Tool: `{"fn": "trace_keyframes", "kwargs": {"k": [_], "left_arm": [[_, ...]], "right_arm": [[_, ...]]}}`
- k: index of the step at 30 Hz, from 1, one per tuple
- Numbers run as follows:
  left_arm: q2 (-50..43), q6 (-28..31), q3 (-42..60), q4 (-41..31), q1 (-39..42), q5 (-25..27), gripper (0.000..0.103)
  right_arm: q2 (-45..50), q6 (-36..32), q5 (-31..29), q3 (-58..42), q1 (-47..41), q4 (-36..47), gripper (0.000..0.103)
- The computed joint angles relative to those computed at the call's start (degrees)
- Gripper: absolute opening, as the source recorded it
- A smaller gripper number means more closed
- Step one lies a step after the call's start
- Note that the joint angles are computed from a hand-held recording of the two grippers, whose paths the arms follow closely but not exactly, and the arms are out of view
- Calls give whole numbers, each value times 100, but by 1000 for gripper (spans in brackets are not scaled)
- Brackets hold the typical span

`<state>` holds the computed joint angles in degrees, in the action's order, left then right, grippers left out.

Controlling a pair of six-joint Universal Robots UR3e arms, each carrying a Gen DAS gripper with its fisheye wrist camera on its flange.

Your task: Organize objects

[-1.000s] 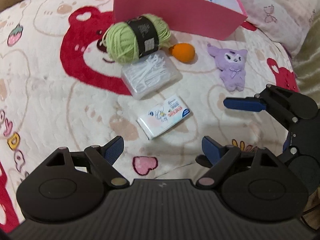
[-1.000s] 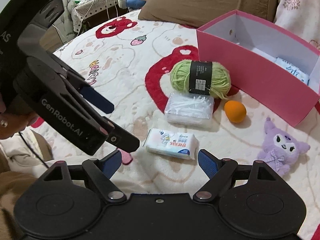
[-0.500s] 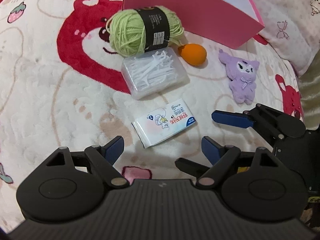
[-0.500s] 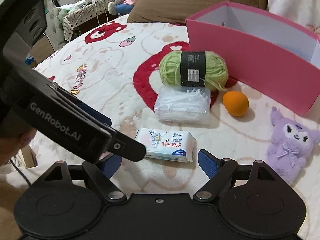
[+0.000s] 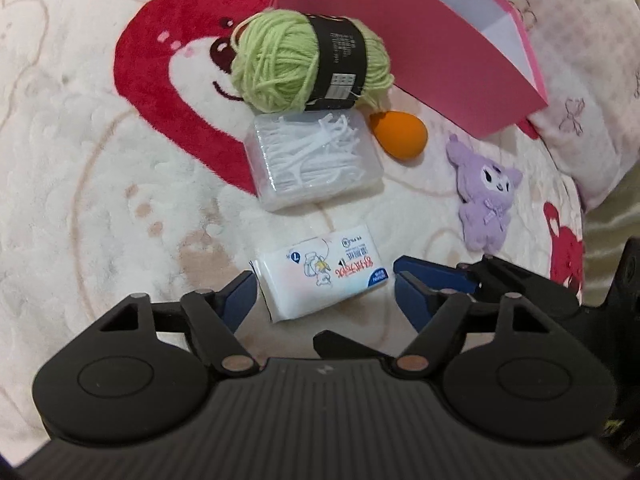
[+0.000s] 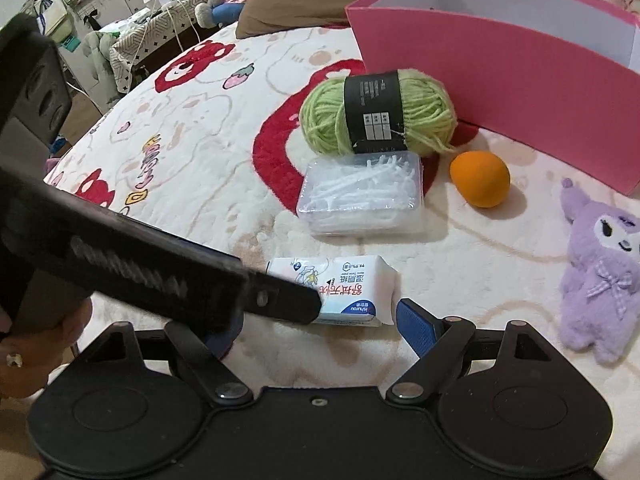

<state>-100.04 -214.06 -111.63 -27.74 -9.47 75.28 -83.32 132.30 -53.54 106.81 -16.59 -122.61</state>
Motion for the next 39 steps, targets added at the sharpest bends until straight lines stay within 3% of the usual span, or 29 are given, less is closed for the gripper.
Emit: {"fn": "trace_keyframes", "kwargs": {"k": [4,7,13,18,24,28,33,39], "left_arm": [[-252,-86,274,-174,-352,673,66],[-294,-344,6,143,-216,402,59],[-327,-586,-253,596,-248,494,43],[-384,-853,-348,898,-382,634,43],[-542,-903,-297,1192,-556,806,43],[-660,-905,-142,1120,-644,919,43],[-696,-830,-20,1002,-677,829,43],[-840,-653,288,763,-952,1175,43]], "right_arm": [[138,178,-19,-167,37,129,87],[382,532,4,-502,31,581,87],[310,541,-154,-115,113,-147,87],[373,337,81,-178,22,63,82],[411,441,44,95,-25,-365,83],[466,456,10,281,33,-736,89],[430,575,-11,369,38,-936,89],[397,562,-175,559,134,-1356,89]]}}
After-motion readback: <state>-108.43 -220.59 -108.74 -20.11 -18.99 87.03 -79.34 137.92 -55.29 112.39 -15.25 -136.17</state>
